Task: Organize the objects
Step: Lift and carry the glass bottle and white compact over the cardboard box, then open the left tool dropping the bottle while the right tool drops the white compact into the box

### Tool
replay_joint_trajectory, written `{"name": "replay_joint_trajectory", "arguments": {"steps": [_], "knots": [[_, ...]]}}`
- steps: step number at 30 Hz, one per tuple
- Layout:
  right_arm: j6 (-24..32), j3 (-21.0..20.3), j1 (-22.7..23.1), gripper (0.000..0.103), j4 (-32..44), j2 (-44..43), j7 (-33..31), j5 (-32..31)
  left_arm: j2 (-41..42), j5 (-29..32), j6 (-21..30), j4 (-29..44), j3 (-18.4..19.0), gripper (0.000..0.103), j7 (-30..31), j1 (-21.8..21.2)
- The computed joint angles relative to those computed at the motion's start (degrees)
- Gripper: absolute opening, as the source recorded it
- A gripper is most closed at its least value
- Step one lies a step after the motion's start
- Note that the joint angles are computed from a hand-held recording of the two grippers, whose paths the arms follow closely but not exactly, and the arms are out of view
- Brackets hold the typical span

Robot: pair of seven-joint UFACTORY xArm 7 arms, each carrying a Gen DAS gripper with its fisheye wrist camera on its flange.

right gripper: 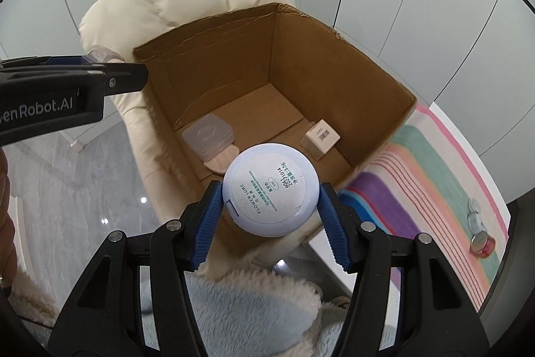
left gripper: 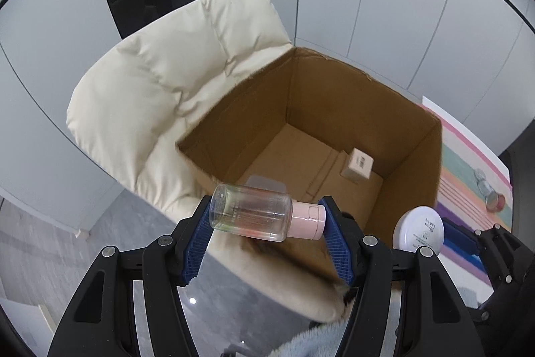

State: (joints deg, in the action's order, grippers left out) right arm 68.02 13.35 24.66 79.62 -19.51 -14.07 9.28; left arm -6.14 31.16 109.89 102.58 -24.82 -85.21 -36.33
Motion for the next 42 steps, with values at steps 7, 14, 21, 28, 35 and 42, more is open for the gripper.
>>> {"name": "replay_joint_trajectory", "arguments": {"steps": [7,14,21,28,35,42], "knots": [[-2.81,1.03,0.11,0.06,4.9,8.16,1.23,-2.3,1.24,2.04,-1.84,-1.18,3.4,0.064,4.16,3.11],[-2.84,0.63,1.3,0.097,8.21,13.7,1.56,-1.05,-4.04,-2.13,-14.94,-9.68,5.22,0.101,5.61,6.74],[-3.48,-0.59,0.84,0.103,7.97,14.04,1.86,2.55,-5.62,-3.85,-15.8,-10.99,3.54,0.102,4.59,10.03],[-3.89,-1.28,-0.01,0.103,6.84,12.19,1.51,3.66,-5.34,-2.8,-15.83,-10.03,1.97,0.102,4.76,10.84],[-2.91,-1.34,-0.48,0.103,7.95,11.22,2.83,3.38,-2.85,0.41,-13.31,-6.28,0.65,0.102,5.96,9.33],[-1.37,-1.66,-1.12,0.103,8.16,8.46,3.32,2.76,-2.32,1.27,-9.3,-3.16,0.21,0.102,5.32,6.26]]}}
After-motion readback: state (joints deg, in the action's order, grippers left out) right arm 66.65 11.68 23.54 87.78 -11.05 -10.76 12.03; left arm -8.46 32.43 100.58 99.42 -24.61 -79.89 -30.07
